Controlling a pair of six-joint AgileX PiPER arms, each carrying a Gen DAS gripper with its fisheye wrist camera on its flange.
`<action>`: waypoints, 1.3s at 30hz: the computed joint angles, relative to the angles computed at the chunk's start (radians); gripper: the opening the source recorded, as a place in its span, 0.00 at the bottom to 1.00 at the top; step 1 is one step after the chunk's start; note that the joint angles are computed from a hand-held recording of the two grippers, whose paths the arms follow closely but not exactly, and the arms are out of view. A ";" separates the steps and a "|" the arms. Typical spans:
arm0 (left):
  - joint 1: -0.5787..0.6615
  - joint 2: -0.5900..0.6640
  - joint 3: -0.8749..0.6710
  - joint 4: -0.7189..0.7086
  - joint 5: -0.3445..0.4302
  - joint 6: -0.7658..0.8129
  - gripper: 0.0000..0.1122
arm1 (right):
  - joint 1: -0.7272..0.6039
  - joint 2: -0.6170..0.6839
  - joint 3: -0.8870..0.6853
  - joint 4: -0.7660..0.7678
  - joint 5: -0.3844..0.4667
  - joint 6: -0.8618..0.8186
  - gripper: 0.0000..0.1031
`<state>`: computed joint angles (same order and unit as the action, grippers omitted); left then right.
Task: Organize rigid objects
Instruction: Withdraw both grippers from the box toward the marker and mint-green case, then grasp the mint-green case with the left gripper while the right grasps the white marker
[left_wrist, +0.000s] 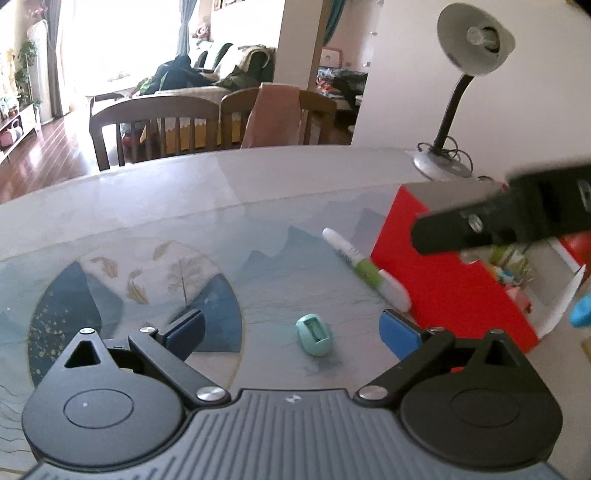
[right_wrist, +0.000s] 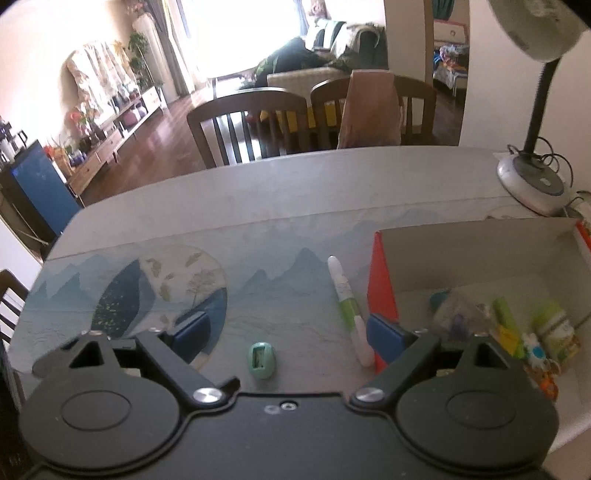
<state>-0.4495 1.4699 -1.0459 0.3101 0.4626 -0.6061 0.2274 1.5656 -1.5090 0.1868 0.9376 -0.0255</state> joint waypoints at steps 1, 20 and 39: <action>0.004 0.010 0.001 -0.007 -0.006 0.001 0.90 | 0.008 0.025 -0.021 -0.012 0.004 0.010 0.88; 0.047 0.197 -0.040 -0.056 -0.100 0.049 0.90 | 0.125 0.334 -0.243 -0.277 0.000 0.181 0.83; 0.073 0.194 0.053 -0.099 -0.228 0.126 0.89 | 0.116 0.522 -0.449 -0.288 0.165 0.275 0.54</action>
